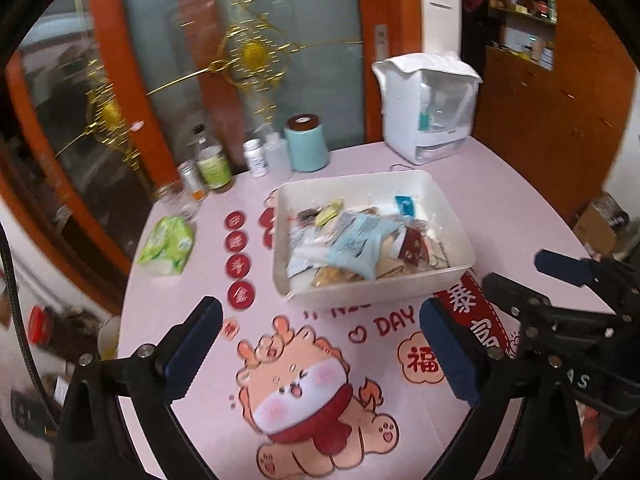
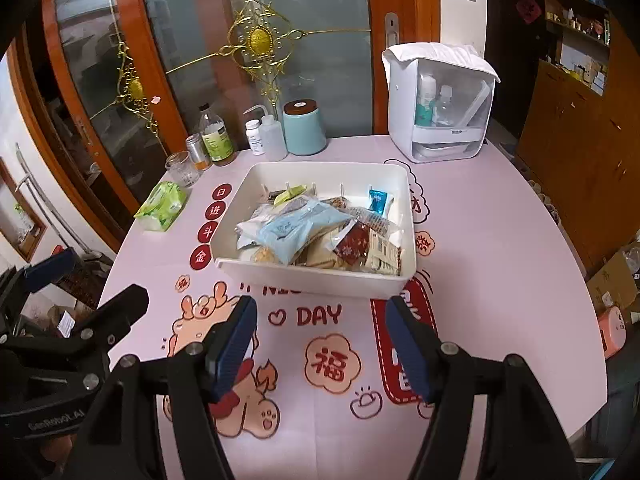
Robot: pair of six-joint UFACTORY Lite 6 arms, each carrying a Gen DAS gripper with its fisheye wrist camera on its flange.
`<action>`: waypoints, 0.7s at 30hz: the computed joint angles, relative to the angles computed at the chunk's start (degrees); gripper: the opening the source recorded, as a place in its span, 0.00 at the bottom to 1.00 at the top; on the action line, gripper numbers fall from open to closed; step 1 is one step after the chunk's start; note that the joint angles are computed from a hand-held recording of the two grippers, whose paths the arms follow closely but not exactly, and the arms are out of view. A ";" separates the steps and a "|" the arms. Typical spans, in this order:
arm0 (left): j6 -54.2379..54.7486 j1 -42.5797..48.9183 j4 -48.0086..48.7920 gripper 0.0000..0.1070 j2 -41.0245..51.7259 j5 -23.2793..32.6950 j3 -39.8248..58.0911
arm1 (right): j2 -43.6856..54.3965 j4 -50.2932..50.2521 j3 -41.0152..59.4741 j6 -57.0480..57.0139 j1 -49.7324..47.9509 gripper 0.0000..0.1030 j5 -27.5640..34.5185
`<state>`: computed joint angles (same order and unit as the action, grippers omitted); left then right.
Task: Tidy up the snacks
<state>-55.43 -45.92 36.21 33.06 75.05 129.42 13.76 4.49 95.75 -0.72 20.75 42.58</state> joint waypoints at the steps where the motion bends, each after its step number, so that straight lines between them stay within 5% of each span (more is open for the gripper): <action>1: -2.24 -1.11 0.31 0.95 -0.59 1.45 -0.69 | -1.20 0.57 -1.28 -0.74 -0.28 0.66 -0.08; 14: -18.84 -14.24 4.14 0.96 5.09 17.30 8.85 | -15.50 5.56 -17.43 -10.23 -5.46 0.66 -2.93; 21: -25.11 -18.34 4.00 0.96 6.58 19.97 8.63 | -21.85 7.79 -24.99 -14.90 -7.71 0.66 -4.45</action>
<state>-80.53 -64.26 40.21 39.64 95.02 138.04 -8.09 12.28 70.76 -15.62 13.04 38.13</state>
